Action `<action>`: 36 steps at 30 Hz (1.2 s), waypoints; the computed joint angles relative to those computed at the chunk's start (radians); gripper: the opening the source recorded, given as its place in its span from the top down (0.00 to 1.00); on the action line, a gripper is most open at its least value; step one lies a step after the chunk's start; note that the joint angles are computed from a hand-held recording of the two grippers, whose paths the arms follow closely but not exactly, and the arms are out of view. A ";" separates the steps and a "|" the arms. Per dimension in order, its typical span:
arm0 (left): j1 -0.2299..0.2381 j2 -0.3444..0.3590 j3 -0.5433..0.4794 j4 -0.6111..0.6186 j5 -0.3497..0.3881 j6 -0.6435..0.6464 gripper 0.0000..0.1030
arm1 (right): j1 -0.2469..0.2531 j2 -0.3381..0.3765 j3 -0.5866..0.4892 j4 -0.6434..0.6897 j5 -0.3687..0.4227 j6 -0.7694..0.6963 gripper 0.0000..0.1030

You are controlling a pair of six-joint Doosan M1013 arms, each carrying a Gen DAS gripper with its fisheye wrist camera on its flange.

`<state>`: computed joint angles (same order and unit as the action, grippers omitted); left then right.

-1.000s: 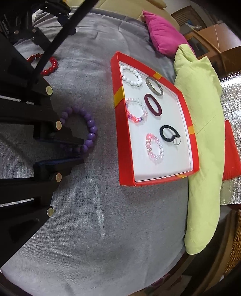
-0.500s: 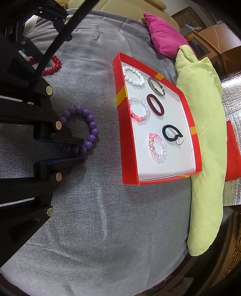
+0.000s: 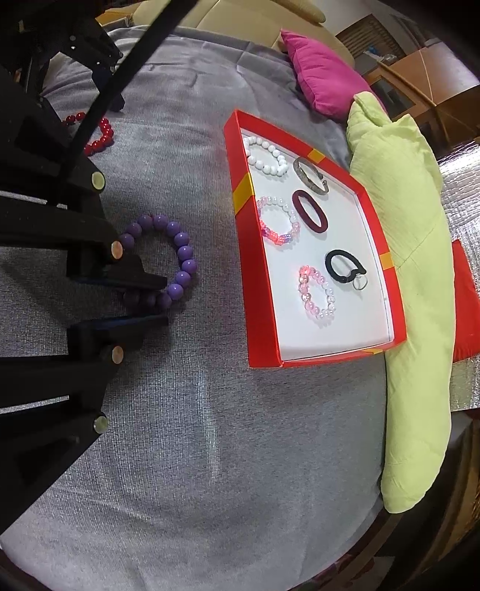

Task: Organize jewelry

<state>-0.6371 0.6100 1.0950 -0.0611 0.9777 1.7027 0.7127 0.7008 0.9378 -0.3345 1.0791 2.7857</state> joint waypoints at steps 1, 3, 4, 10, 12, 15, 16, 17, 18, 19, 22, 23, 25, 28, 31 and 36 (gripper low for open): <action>0.000 0.000 0.000 -0.006 0.002 0.003 0.29 | -0.001 -0.004 0.007 0.005 -0.010 0.002 0.84; 0.002 -0.001 -0.001 -0.021 0.006 0.013 0.29 | -0.004 -0.013 0.024 0.017 -0.035 0.006 0.83; 0.003 -0.002 -0.001 -0.030 0.006 0.016 0.29 | -0.006 -0.019 0.035 0.025 -0.051 0.008 0.82; 0.014 -0.012 0.007 -0.091 -0.016 0.051 0.28 | -0.021 -0.055 0.104 0.078 -0.161 0.024 0.79; 0.011 -0.016 0.014 -0.083 -0.022 0.061 0.27 | -0.023 -0.059 0.114 0.085 -0.178 0.028 0.79; 0.003 -0.024 0.027 -0.048 -0.038 0.054 0.27 | -0.022 -0.056 0.108 0.083 -0.170 0.027 0.79; 0.002 -0.026 0.031 -0.044 -0.044 0.055 0.27 | -0.021 -0.054 0.105 0.081 -0.166 0.025 0.78; 0.002 -0.028 0.033 -0.042 -0.047 0.057 0.27 | -0.021 -0.052 0.102 0.079 -0.161 0.021 0.78; -0.001 -0.030 0.036 -0.031 -0.052 0.056 0.27 | -0.020 -0.052 0.100 0.078 -0.159 0.019 0.77; -0.004 -0.033 0.039 -0.019 -0.057 0.053 0.27 | -0.020 -0.051 0.099 0.078 -0.158 0.017 0.76; -0.009 -0.038 0.045 0.015 -0.072 0.041 0.27 | -0.020 -0.051 0.099 0.078 -0.159 0.016 0.76; -0.009 -0.038 0.045 0.017 -0.074 0.040 0.27 | -0.020 -0.051 0.098 0.078 -0.159 0.016 0.76; -0.009 -0.039 0.045 0.021 -0.076 0.036 0.27 | -0.020 -0.050 0.097 0.076 -0.158 0.016 0.76; -0.012 -0.041 0.047 0.038 -0.082 0.029 0.27 | -0.020 -0.051 0.098 0.074 -0.156 0.013 0.75; -0.015 -0.043 0.051 0.056 -0.089 0.023 0.27 | -0.020 -0.050 0.098 0.073 -0.156 0.013 0.75; -0.019 -0.046 0.055 0.080 -0.093 0.015 0.27 | -0.019 -0.047 0.093 0.070 -0.151 0.010 0.75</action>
<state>-0.6557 0.5640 1.1502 0.0189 0.8848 1.7180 0.6939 0.6538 1.0309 -0.2642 0.9277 2.7959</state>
